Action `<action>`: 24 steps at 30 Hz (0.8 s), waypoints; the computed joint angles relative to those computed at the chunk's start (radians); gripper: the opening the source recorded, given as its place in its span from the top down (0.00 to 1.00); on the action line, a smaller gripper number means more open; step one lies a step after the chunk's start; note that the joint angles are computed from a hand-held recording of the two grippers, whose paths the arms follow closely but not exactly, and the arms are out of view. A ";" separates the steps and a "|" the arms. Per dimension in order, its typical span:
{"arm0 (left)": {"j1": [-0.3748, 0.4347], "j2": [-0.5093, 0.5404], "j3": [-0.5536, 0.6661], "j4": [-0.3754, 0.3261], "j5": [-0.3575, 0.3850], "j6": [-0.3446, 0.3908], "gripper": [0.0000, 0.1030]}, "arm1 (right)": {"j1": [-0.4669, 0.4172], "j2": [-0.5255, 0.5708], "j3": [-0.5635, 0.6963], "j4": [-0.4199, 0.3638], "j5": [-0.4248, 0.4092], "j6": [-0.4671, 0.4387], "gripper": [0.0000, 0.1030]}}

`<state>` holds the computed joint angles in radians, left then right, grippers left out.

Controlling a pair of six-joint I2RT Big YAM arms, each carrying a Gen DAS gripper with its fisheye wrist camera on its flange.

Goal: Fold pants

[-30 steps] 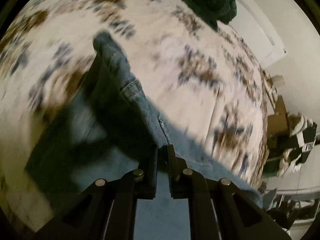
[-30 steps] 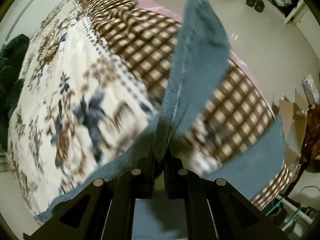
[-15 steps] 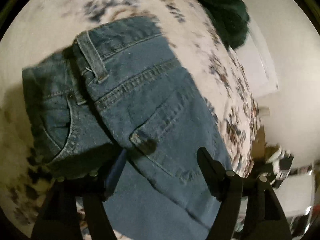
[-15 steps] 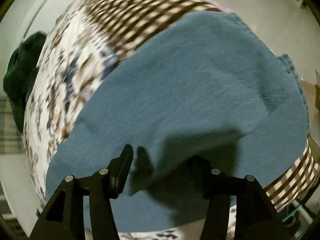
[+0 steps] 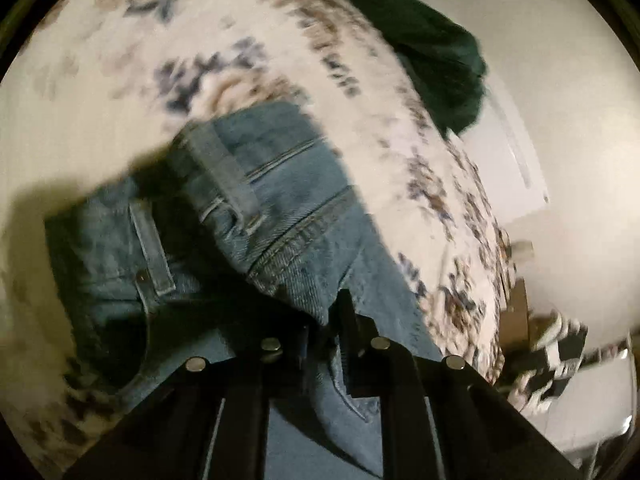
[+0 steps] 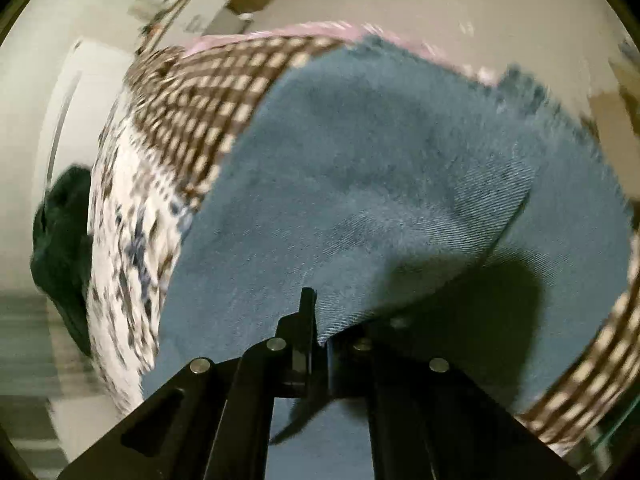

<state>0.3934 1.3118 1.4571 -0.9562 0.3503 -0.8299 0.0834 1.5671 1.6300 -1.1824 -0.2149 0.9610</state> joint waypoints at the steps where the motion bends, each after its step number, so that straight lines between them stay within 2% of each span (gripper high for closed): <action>1: 0.004 -0.011 0.009 -0.013 0.004 0.015 0.91 | -0.001 -0.018 -0.001 -0.016 0.011 -0.024 0.96; 6: 0.088 -0.094 0.004 -0.153 0.074 0.084 0.91 | -0.018 -0.099 -0.003 -0.071 -0.010 -0.046 0.96; 9: 0.113 -0.126 -0.033 -0.223 0.073 0.145 0.91 | -0.012 -0.143 -0.030 -0.123 -0.004 -0.092 0.96; 17: 0.152 -0.154 -0.143 -0.232 0.013 0.182 0.92 | -0.004 -0.230 -0.196 -0.143 0.002 -0.109 0.96; 20: 0.169 -0.148 -0.175 -0.232 0.059 0.173 0.92 | -0.001 -0.236 -0.238 -0.134 -0.005 -0.149 0.95; 23: 0.174 -0.142 -0.180 -0.240 0.087 0.159 0.85 | -0.037 -0.233 -0.273 -0.102 -0.068 -0.140 0.86; 24: 0.174 -0.136 -0.179 -0.246 0.097 0.155 0.76 | -0.060 -0.246 -0.294 -0.081 -0.074 -0.111 0.80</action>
<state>0.5677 1.1754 1.2778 -1.2018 0.4475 -0.6750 0.0232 1.3208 1.3361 -1.2633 -0.2888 0.8498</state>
